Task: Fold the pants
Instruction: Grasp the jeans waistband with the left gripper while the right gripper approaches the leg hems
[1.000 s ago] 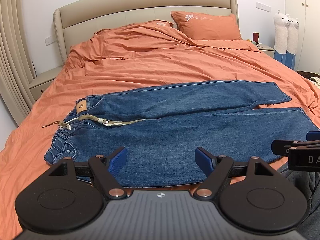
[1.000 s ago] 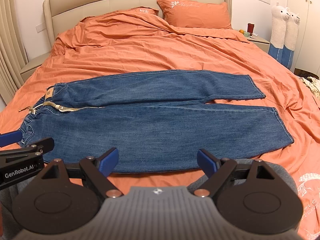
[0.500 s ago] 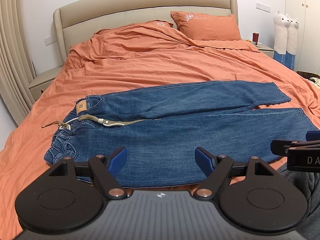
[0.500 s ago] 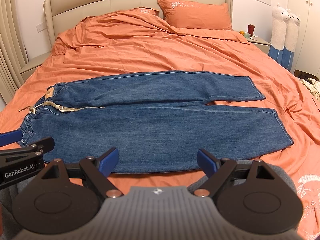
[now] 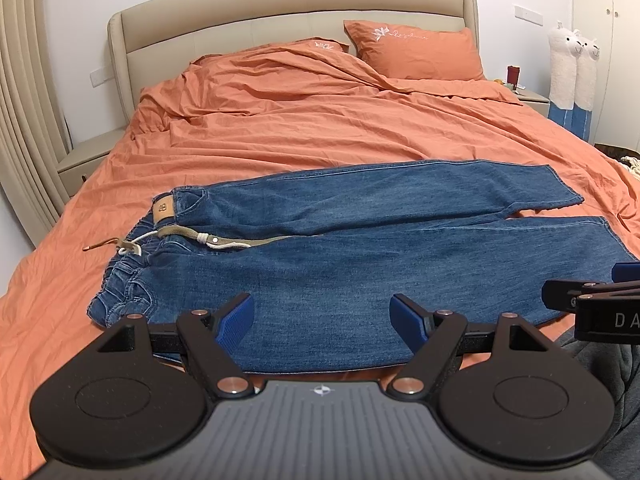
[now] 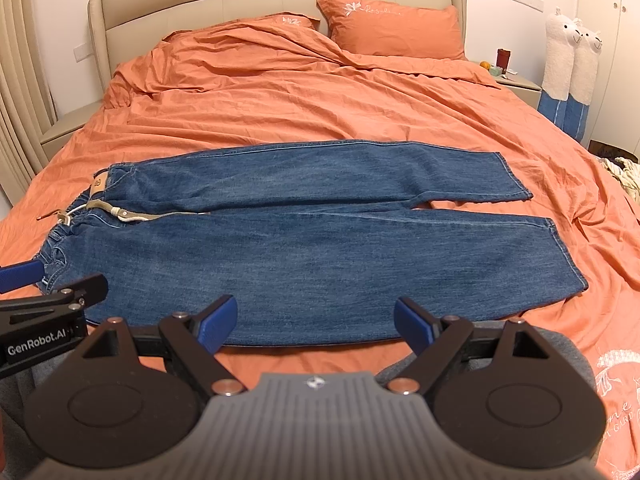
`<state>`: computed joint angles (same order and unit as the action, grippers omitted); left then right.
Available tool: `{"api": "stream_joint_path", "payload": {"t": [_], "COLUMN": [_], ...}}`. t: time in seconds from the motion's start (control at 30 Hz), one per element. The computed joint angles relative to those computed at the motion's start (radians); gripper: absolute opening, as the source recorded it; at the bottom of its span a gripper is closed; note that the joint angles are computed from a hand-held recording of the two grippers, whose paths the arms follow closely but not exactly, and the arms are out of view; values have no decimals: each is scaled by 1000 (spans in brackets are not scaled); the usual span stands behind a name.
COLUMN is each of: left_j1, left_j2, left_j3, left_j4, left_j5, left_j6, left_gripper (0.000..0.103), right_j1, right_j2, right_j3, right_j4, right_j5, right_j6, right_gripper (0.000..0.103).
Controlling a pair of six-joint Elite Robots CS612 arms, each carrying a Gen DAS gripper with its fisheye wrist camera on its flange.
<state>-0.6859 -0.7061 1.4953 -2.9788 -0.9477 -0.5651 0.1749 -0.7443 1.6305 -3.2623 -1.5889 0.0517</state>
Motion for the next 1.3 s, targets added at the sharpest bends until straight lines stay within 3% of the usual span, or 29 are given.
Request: {"api": "stream_joint_path", "payload": {"t": [0.2, 0.3, 0.43, 0.57, 0.73, 0.87, 1.0, 1.13, 1.23, 1.3], "left_j1": [18, 35, 70, 127, 223, 304, 370, 424, 449, 462], "left_j2": [3, 4, -1, 1, 24, 60, 119, 172, 206, 223], "left_j3": [3, 8, 17, 22, 17, -14, -71, -112, -136, -159], "left_j4": [-8, -31, -44, -63, -131, -147, -129, -163, -229, -233], "left_j5": [-18, -37, -46, -72, -147, -279, -387, -536, -645, -706], "left_j6": [1, 34, 55, 82, 114, 88, 43, -3, 0, 9], "left_gripper": [89, 83, 74, 67, 67, 73, 75, 75, 75, 70], "right_j1": [3, 0, -25, -53, -65, -75, -71, -75, -74, -71], "right_j2": [11, 23, 70, 137, 239, 305, 338, 365, 376, 383], "right_j3": [-25, -40, -69, -139, -285, -379, -449, -498, -518, -532], "right_j4": [28, 29, -68, -126, -68, -2, 109, 158, 189, 206], "right_j5": [-3, 8, 109, 213, 254, 327, 314, 330, 322, 316], "right_j6": [-9, -25, -95, -123, -113, -35, 14, 80, 83, 74], "right_gripper": [82, 82, 82, 82, 82, 82, 82, 82, 82, 82]}}
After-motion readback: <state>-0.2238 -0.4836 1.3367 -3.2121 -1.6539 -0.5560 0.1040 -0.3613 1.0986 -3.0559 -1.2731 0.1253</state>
